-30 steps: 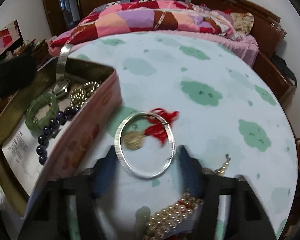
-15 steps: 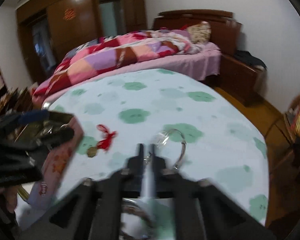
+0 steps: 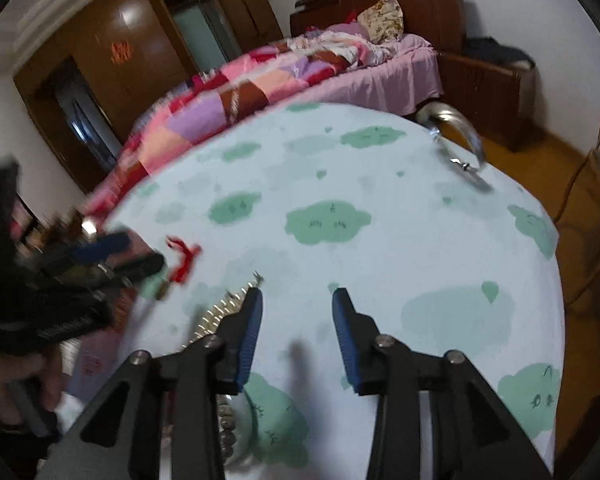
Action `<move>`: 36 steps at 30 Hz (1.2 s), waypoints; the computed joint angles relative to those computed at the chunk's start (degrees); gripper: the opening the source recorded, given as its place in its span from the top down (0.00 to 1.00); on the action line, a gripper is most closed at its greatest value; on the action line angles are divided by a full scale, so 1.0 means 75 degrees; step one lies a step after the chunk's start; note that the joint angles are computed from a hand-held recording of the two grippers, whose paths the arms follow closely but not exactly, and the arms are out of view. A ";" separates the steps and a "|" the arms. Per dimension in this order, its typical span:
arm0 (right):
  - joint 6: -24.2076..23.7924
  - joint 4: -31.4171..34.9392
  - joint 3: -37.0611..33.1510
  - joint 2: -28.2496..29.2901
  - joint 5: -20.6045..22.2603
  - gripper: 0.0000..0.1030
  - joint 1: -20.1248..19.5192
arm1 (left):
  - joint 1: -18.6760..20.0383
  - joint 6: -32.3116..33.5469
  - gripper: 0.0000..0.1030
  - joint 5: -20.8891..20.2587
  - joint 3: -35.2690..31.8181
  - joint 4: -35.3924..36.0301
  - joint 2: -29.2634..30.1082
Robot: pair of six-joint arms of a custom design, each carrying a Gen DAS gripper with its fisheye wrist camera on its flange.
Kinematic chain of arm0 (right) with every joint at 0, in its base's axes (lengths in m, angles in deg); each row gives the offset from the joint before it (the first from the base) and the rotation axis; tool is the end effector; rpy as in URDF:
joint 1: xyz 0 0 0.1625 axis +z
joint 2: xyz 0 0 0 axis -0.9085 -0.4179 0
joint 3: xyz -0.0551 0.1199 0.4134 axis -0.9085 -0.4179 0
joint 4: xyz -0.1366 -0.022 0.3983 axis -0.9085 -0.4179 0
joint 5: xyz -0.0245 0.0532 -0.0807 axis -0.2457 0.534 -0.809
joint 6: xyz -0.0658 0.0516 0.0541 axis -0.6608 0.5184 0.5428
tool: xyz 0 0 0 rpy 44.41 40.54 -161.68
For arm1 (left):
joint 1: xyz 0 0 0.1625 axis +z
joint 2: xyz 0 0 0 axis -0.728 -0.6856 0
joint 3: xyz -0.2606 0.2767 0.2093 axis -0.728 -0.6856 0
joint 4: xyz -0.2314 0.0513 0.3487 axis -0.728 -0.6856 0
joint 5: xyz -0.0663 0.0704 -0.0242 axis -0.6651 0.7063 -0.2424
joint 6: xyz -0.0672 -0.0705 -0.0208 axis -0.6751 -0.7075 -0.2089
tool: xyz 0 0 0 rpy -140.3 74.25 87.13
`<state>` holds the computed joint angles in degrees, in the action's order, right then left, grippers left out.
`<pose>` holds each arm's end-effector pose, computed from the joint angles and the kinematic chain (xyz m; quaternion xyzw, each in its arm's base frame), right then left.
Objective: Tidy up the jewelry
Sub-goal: 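Grasp the silver bangle with the right gripper while the left gripper reaches the pearl strand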
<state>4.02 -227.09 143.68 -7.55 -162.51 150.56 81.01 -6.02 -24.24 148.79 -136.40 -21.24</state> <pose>0.0856 -0.4738 0.2574 0.2026 -0.9257 0.2884 0.1374 -0.3172 -0.4743 0.0591 0.2139 0.8670 -0.2771 0.3547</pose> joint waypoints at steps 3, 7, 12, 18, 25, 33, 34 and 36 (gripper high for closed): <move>0.0675 -0.1572 0.0287 -0.0506 0.0394 0.52 -0.0467 | 0.0082 0.0165 0.29 -0.0241 -0.0248 0.0039 0.0124; 0.1407 -0.2087 -0.0273 -0.0519 -0.0385 0.21 -0.0570 | 0.0528 -0.0561 0.23 -0.0515 -0.1186 0.1480 0.0547; 0.0664 0.0188 -0.1663 0.0200 -0.0936 0.31 -0.0135 | 0.0668 -0.0570 0.23 -0.0487 -0.1268 0.1438 0.0613; -0.0284 0.0034 -0.2103 0.1237 -0.1797 0.24 0.0159 | 0.0772 -0.0629 0.23 -0.0635 -0.1467 0.1554 0.0788; -0.1088 -0.0198 -0.2499 0.1913 -0.2641 0.16 0.0343 | 0.0919 -0.1012 0.22 -0.0557 -0.1685 0.1848 0.0946; -0.1695 -0.0782 -0.2562 0.2215 -0.3415 0.36 0.0558 | 0.0863 -0.0705 0.19 -0.0738 -0.1382 0.0900 0.0832; -0.1671 -0.0687 -0.2496 0.2126 -0.3412 0.36 0.0547 | 0.0864 -0.0712 0.19 -0.0762 -0.1315 0.0717 0.0784; -0.1534 -0.0509 -0.2358 0.1968 -0.3308 0.37 0.0529 | 0.0895 -0.0713 0.19 -0.0936 -0.1227 0.0379 0.0717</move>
<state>-7.48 -230.90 125.99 7.21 -187.32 154.53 87.72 -11.36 -31.26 139.60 -133.56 -15.87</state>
